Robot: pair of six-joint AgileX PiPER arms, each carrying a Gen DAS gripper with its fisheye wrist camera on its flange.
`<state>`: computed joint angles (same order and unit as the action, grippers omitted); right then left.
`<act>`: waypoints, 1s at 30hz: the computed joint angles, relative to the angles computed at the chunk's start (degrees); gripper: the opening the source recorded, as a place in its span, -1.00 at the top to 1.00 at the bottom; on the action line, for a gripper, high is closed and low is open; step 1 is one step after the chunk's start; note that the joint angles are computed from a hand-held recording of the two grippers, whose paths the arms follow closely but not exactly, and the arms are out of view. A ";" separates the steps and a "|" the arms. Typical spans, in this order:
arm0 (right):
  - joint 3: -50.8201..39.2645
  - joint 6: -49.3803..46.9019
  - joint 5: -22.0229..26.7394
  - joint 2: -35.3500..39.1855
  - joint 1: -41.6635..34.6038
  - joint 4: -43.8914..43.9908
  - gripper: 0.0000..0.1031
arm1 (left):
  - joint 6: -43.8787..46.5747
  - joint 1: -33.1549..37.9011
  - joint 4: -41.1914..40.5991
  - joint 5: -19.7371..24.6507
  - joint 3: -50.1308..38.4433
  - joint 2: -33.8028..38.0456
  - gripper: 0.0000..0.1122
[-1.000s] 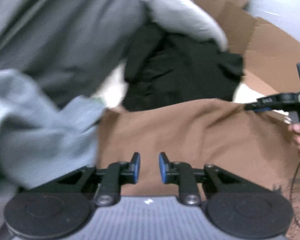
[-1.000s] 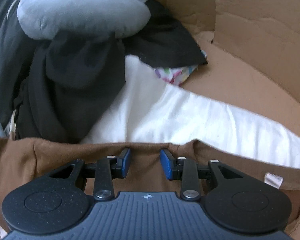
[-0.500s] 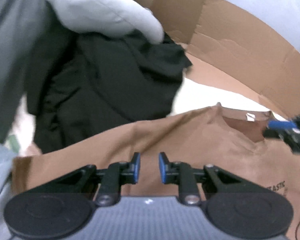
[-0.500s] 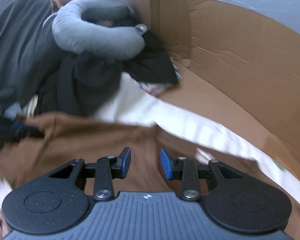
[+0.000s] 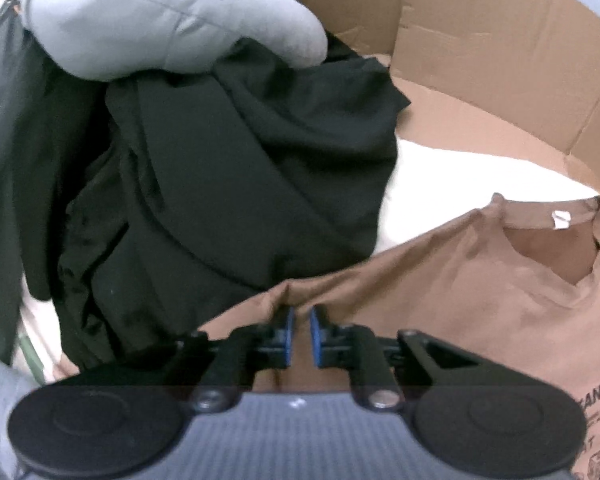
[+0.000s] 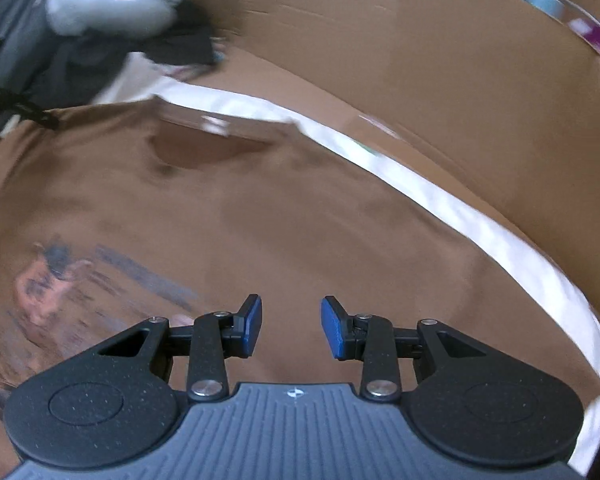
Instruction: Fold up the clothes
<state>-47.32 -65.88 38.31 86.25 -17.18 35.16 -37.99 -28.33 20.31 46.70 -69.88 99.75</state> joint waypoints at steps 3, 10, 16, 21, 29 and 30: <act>-0.62 -1.01 -1.35 2.89 -4.17 -0.02 0.23 | 3.43 1.06 -1.74 2.37 -2.85 1.44 0.84; -2.02 -2.88 -5.34 9.40 -8.30 1.54 0.23 | 3.48 2.56 -3.28 4.94 -5.82 2.34 0.95; -6.07 -1.67 -6.16 14.00 -9.39 2.84 0.22 | 4.60 2.27 -4.93 6.25 -6.44 1.97 0.85; -11.37 2.58 -6.32 18.14 -8.82 2.40 0.22 | 6.44 1.45 -5.08 6.13 -4.08 -1.38 0.58; -17.02 15.14 -10.30 21.51 -4.45 -5.98 0.23 | -6.09 -1.77 -1.18 2.38 8.39 -14.69 0.28; -17.47 17.66 -10.22 21.36 -4.08 -8.16 0.23 | -7.22 -2.25 -1.07 2.46 9.49 -16.04 0.28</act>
